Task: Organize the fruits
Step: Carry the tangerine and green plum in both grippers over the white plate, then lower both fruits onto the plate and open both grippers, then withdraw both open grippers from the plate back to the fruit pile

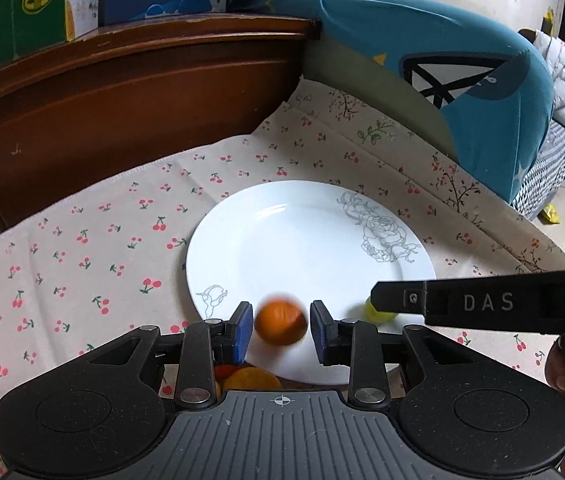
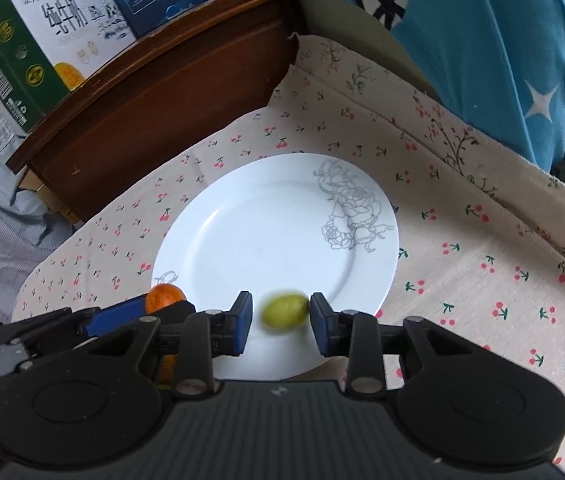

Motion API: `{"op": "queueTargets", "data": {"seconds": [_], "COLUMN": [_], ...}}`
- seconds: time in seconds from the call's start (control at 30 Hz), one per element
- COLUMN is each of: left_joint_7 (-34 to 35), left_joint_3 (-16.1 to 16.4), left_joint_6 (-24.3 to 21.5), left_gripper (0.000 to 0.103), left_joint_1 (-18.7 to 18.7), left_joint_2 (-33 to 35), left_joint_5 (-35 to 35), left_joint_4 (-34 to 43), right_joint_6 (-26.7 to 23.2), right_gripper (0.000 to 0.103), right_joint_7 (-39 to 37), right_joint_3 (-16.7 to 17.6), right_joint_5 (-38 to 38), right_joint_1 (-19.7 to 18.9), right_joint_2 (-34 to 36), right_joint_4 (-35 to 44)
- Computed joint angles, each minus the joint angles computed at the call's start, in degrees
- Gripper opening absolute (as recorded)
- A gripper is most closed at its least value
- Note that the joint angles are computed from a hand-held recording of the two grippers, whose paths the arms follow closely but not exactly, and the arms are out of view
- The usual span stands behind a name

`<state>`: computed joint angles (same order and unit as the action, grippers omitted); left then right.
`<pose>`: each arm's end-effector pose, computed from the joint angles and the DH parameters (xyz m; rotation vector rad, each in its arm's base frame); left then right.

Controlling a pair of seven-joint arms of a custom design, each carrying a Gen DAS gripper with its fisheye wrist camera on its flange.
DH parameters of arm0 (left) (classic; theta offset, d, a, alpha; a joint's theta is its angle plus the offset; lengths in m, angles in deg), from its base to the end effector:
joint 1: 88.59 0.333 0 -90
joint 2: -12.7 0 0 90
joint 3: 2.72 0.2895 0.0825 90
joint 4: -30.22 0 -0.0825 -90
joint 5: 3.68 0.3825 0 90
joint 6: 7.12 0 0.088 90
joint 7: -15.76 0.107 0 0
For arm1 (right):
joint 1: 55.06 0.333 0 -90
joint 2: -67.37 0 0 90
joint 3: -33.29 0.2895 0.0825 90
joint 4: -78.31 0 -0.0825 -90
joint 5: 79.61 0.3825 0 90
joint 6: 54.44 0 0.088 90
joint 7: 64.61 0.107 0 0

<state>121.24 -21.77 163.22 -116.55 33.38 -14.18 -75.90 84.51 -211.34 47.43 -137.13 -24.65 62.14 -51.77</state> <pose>0.4820 -0.4668 0.4041 -0.9569 2.5582 -1.1068 0.3790 0.3697 0.3957 -1.0724 2.1927 -0.5847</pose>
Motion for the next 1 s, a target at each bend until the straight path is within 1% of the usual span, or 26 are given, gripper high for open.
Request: {"op": "queueTargets", "data": {"seconds": [0.03,0.07,0.1,0.13,0.23,0.3,0.37,0.47,0.5,0.57,0.6,0.73,0.83,1.0], "left_joint_7": [-0.23,-1.22,-2.81,-4.23,-6.93,-9.43,-11.28,-15.53,-16.59,-18.41,-19.74,-21.39,-24.01,-25.95], "left_joint_3": [0.36,1.36,2.79,3.90,5.57,6.92,7.52,9.34,9.49,9.47,9.74,8.18,8.05,6.42], "left_joint_6": [-0.07,-0.41,-0.42,0.20,1.25,1.41,1.12,0.18,-0.10,-0.26,-0.27,-0.39,-0.94,-1.36], "left_gripper": [0.031,0.037,0.042,0.050,0.067,0.071,0.076,0.078,0.079,0.085,0.086,0.086,0.087,0.087], "left_joint_1": [-0.34,-1.20,-2.43,-3.36,-4.63,-5.69,-6.07,-7.30,-7.28,-7.02,-7.11,-5.24,-4.69,-2.59], "left_joint_2": [-0.21,-0.45,-0.78,-1.16,-2.13,-2.68,-3.25,-4.41,-4.86,-5.83,-6.46,-8.70,-10.38,-12.80], "left_joint_5": [0.40,1.36,2.84,4.24,7.24,9.58,11.42,15.49,16.61,18.60,19.92,21.71,24.03,25.24], "left_joint_4": [-0.09,-0.06,-0.24,-0.69,-1.70,-2.06,-2.39,-3.05,-3.39,-4.33,-4.92,-7.23,-8.98,-11.89], "right_joint_6": [-0.45,-0.96,-1.52,-1.95,-2.94,-4.22,-4.79,-4.90,-5.39,-5.93,-5.92,-6.76,-7.77,-8.46], "right_gripper": [0.033,0.034,0.034,0.034,0.037,0.038,0.039,0.042,0.043,0.044,0.045,0.047,0.047,0.048], "right_joint_7": [-0.24,-0.41,-0.41,-0.39,-0.84,-1.24,-0.90,0.46,0.72,0.92,0.92,0.66,0.23,0.93], "right_joint_3": [0.10,0.22,0.35,0.46,0.66,0.86,0.93,1.12,1.33,1.60,1.69,2.27,2.67,3.23], "right_joint_5": [-0.21,-0.45,-0.84,-1.21,-1.84,-1.99,-2.12,-2.59,-2.60,-2.26,-1.98,-1.38,-0.98,-0.61], "right_joint_1": [0.07,0.16,0.27,0.39,0.73,1.05,1.28,1.40,1.52,1.74,1.85,2.41,2.97,3.92], "right_joint_2": [0.02,0.06,0.05,0.04,-0.01,0.05,-0.27,-1.05,-1.23,-1.49,-1.56,-1.76,-1.74,-2.08], "right_joint_4": [0.15,0.34,0.49,0.60,0.91,1.30,1.33,0.89,0.89,0.91,0.94,1.07,1.35,1.09]}}
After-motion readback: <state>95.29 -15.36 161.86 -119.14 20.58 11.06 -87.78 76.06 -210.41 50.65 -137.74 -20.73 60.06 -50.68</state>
